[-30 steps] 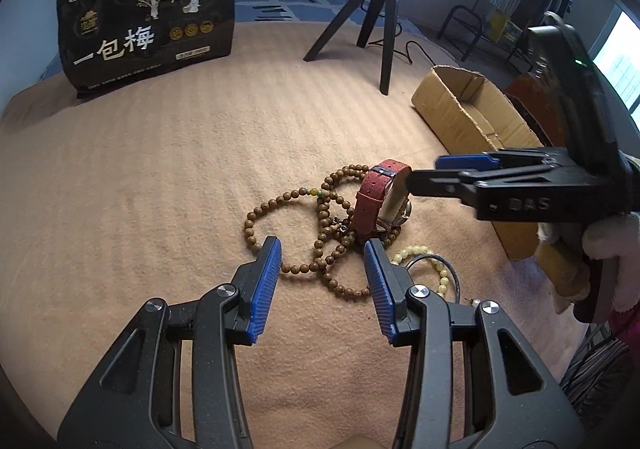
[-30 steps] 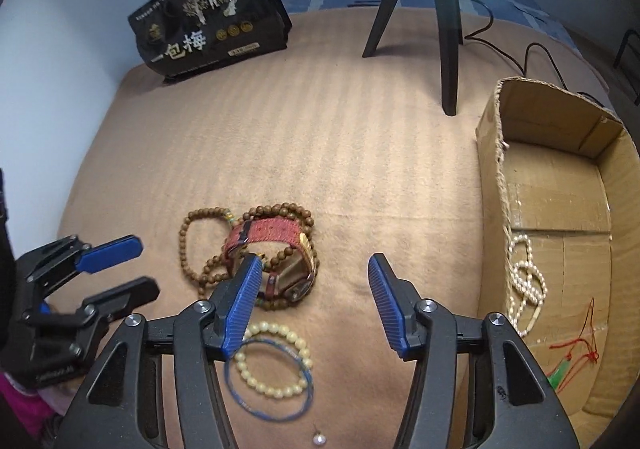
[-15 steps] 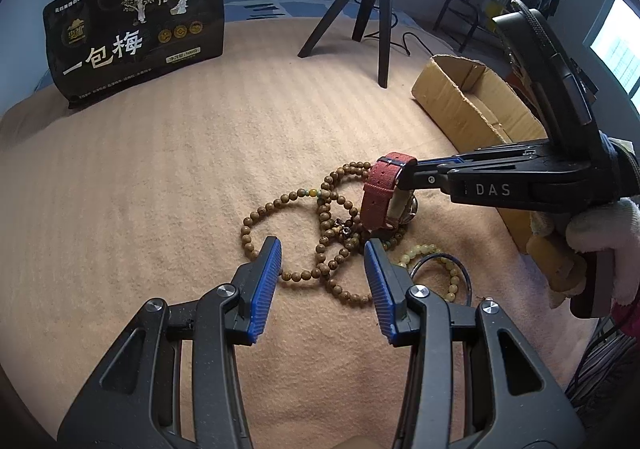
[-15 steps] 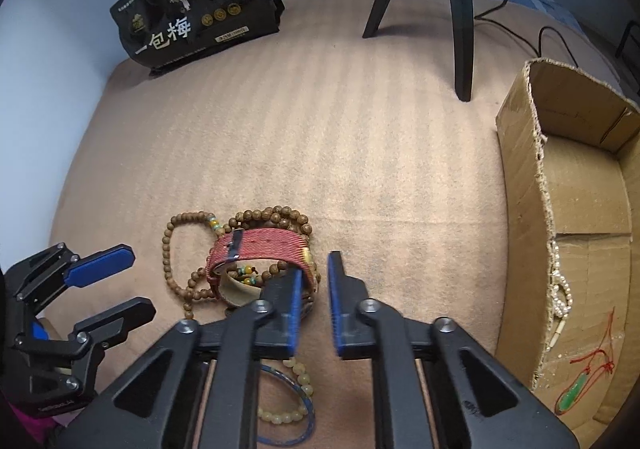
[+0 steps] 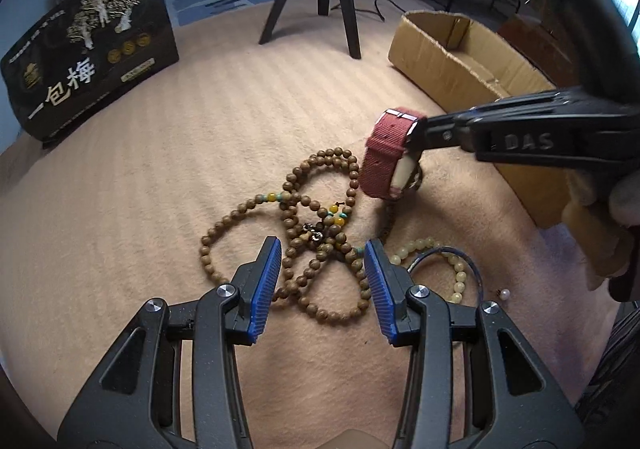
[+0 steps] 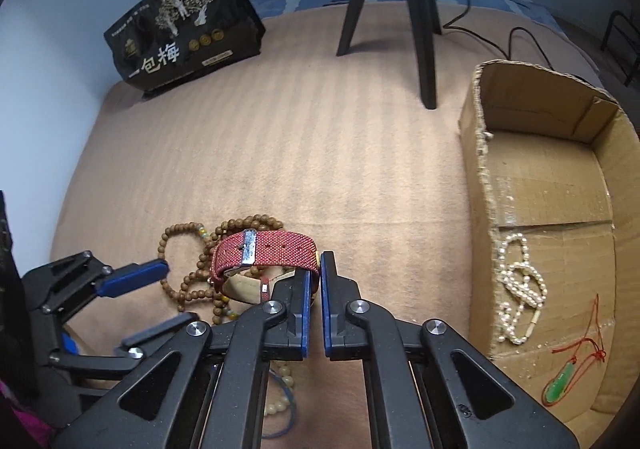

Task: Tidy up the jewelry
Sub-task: 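Grasp the red-strap watch with the right tool while the left tool grasps the wooden beads, then lift and carry the watch and wooden bead strand over the box with both tools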

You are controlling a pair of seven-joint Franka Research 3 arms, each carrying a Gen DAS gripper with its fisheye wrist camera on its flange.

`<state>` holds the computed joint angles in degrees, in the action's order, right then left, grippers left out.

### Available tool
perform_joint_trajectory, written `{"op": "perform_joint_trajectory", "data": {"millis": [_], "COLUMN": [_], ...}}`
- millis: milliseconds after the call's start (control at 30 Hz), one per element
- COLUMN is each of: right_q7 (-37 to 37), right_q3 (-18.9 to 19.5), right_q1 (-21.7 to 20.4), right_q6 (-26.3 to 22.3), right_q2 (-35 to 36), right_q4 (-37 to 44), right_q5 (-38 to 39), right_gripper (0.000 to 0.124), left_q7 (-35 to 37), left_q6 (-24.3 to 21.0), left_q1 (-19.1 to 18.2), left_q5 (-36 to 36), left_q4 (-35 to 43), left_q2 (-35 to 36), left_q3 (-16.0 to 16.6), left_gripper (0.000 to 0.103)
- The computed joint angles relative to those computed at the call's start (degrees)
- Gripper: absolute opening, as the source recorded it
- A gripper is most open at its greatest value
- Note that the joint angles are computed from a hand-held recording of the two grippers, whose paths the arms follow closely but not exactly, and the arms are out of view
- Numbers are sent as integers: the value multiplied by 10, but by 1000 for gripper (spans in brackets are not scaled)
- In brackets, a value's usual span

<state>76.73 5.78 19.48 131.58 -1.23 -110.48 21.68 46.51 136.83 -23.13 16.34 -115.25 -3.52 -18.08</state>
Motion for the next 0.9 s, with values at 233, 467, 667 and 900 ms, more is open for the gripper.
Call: {"op": "perform_joint_trajectory", "data": {"millis": [233, 467, 667, 900], "right_q7": [-4, -10, -15, -28], "right_q3": [-4, -5, -5, -7], "right_q1": [-5, -7, -7, -8], "right_q6": [9, 17, 22, 32], "right_q2": [-8, -17, -22, -40], "right_q4": [-7, -15, -23, -36], "right_q5": [2, 4, 12, 19], "right_gripper": [3, 3, 3, 3], "left_q7": [-13, -39, -58, -82], "left_q6": [-36, -25, -1, 27], "left_q1": [-2, 1, 4, 13], "left_q5": [15, 21, 22, -5], "left_q4": [36, 38, 17, -13], "left_q2": [45, 56, 43, 9], "left_q3": [1, 7, 10, 11], "left_gripper": [44, 36, 15, 11]}}
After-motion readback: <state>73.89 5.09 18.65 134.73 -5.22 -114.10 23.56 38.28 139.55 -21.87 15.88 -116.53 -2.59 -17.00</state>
